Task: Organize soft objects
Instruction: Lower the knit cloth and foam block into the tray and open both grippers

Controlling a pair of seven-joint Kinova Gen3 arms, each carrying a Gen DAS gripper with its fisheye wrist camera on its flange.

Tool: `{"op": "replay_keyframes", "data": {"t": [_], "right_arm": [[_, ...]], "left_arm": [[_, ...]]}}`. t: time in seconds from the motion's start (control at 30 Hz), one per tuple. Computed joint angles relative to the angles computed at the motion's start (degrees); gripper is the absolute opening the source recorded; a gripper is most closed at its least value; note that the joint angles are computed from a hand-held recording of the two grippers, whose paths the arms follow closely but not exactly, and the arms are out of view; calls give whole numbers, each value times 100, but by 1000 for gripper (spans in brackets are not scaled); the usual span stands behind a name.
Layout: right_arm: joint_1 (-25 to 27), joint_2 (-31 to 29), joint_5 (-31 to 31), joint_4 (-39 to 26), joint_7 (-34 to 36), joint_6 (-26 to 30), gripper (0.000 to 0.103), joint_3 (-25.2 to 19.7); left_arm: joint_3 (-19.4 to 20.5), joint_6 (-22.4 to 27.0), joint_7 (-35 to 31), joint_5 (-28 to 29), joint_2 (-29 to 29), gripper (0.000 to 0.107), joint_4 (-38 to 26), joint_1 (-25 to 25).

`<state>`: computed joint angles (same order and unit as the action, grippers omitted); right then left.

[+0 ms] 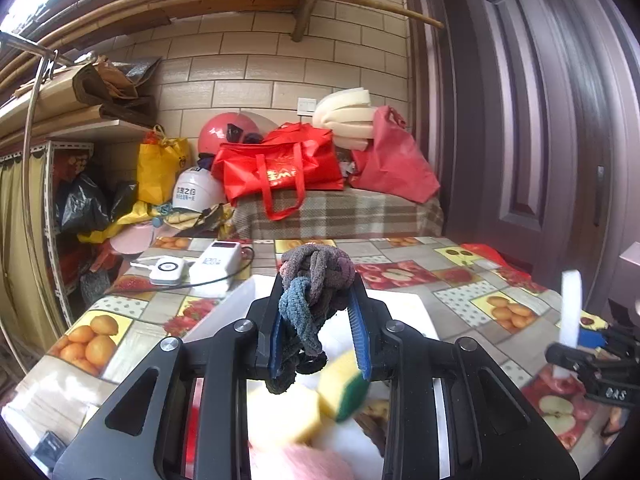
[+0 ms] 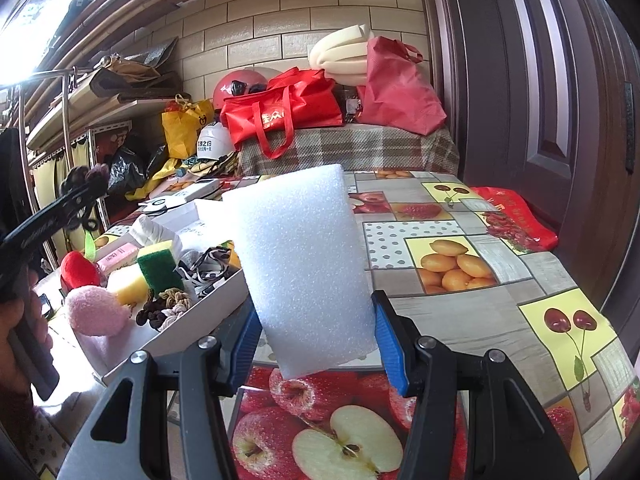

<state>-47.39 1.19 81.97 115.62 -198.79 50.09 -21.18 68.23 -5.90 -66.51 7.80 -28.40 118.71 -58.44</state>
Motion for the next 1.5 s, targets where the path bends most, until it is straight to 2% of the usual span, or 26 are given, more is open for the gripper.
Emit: {"op": "replay_keyframes", "data": {"t": [0.13, 0.37, 0.53, 0.7, 0.93, 1.0, 1.17, 1.33, 1.5], "right_arm": [[-24, 55, -31, -55, 46, 37, 54, 3], [-116, 185, 176, -140, 1, 112, 54, 10], [-110, 229, 188, -296, 124, -168, 54, 80], [-223, 335, 391, -536, 344, -159, 54, 82], [-272, 532, 430, -1057, 910, -513, 54, 204], [-262, 609, 314, -1251, 1167, -676, 54, 262], [-232, 872, -270, -1820, 1907, -1109, 55, 477], [-301, 1216, -1081, -2387, 2684, -1316, 55, 749], [-394, 1564, -1803, -2860, 3270, -1238, 56, 1030]], "left_arm": [[-148, -5, 100, 85, 266, 27, 47, 68], [-326, 165, 49, 119, 246, 27, 43, 170], [-265, 343, 35, 96, 338, 27, -49, 120], [-225, 445, 57, 66, 430, 27, -108, 90], [-390, 311, 99, 57, 636, 27, -35, 282], [-647, 156, 91, 76, 901, 27, 40, 585], [-1650, -130, 6, 351, 1513, 27, 199, 1578], [-1589, -105, -344, 728, 1603, 27, 167, 1532], [-1858, 8, -747, 806, 1919, 27, 57, 2050]]}}
